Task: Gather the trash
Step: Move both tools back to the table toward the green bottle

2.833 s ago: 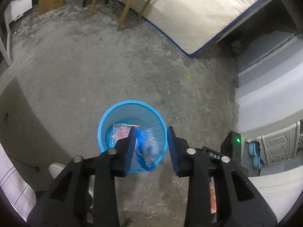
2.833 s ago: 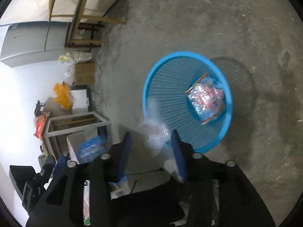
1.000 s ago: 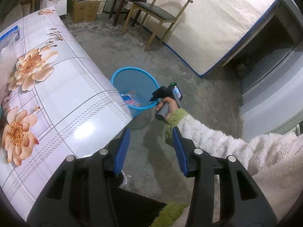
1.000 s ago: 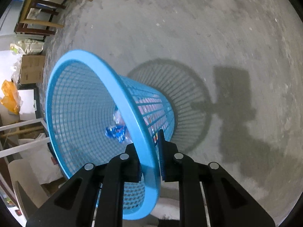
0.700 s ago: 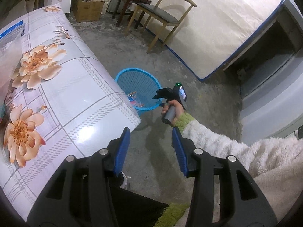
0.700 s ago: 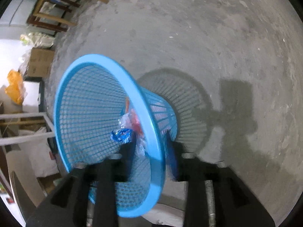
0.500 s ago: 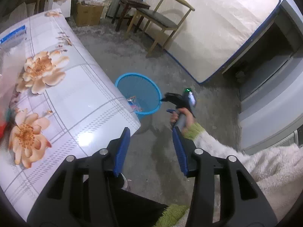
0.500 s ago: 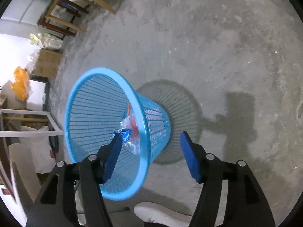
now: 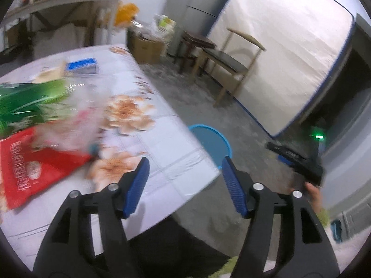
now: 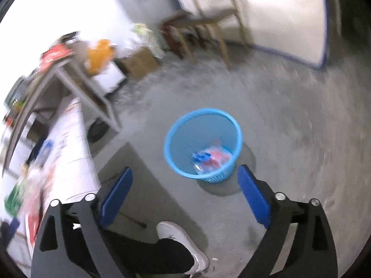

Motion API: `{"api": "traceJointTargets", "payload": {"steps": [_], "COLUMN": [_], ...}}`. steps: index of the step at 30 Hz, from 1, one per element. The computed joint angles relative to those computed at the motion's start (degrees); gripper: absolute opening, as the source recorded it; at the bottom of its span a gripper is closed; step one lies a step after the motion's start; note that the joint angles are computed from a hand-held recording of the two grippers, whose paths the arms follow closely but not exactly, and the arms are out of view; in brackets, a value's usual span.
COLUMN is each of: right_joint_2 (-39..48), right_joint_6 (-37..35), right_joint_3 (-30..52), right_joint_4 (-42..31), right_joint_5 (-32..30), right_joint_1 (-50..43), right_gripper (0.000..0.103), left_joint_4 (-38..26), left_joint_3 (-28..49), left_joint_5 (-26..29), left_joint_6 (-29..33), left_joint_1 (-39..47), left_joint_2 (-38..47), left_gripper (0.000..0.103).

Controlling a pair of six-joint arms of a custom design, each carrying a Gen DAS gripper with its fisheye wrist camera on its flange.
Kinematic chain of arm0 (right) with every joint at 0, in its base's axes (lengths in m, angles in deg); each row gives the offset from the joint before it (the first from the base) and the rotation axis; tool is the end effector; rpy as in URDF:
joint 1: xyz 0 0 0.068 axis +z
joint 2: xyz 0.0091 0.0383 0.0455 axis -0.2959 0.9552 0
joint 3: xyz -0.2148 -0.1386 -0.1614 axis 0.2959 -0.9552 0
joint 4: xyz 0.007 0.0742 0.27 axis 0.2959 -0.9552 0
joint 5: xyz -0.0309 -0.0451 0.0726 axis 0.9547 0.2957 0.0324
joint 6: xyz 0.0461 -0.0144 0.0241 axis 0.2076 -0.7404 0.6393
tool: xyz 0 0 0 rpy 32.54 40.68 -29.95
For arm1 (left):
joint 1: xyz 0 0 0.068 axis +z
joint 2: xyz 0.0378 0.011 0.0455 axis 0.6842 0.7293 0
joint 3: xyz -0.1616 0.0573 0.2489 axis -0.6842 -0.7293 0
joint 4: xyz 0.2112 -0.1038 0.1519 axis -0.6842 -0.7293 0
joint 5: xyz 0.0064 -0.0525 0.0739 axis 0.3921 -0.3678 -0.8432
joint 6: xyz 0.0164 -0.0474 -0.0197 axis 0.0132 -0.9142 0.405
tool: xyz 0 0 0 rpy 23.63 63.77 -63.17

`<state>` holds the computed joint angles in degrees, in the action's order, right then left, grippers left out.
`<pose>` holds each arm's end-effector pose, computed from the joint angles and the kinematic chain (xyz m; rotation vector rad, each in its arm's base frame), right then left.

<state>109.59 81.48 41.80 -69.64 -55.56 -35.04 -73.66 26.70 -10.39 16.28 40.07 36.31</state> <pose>0.2750 -0.0851 0.3969 0.7459 2.2454 0.1375 0.3528 -0.0373 0.4383 0.3945 2.3573 -0.6418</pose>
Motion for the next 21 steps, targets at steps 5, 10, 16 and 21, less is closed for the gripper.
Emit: {"api": "traceJointTargets", "payload": {"steps": [5,10,16,21], "right_joint_2": [-1.38,3.29,12.6,19.84], "right_joint_6": [-3.55,-5.4,-7.89,-4.47], "right_joint_3": [8.23,17.98,31.7,42.27], "right_joint_4": [-2.73,-6.13,-12.32,-17.79], "right_joint_5": [13.88,23.76,27.17,24.17], "right_joint_1": [17.55,32.06,44.16,47.69], "right_gripper": [0.097,0.097,0.097,0.097], "left_joint_4": [0.39,2.27,2.67,2.56], "left_joint_3": [-1.7,-3.5,-3.24,-2.88], "left_joint_5": [-2.15,-6.79,-9.48,-11.18], "left_joint_6": [-0.4,-0.04,0.52,2.29], "left_joint_1": [5.76,11.14,17.52,21.9], "left_joint_2": [-2.45,-4.88,-6.16,-6.63], "left_gripper": [0.068,0.075,0.082,0.083]}}
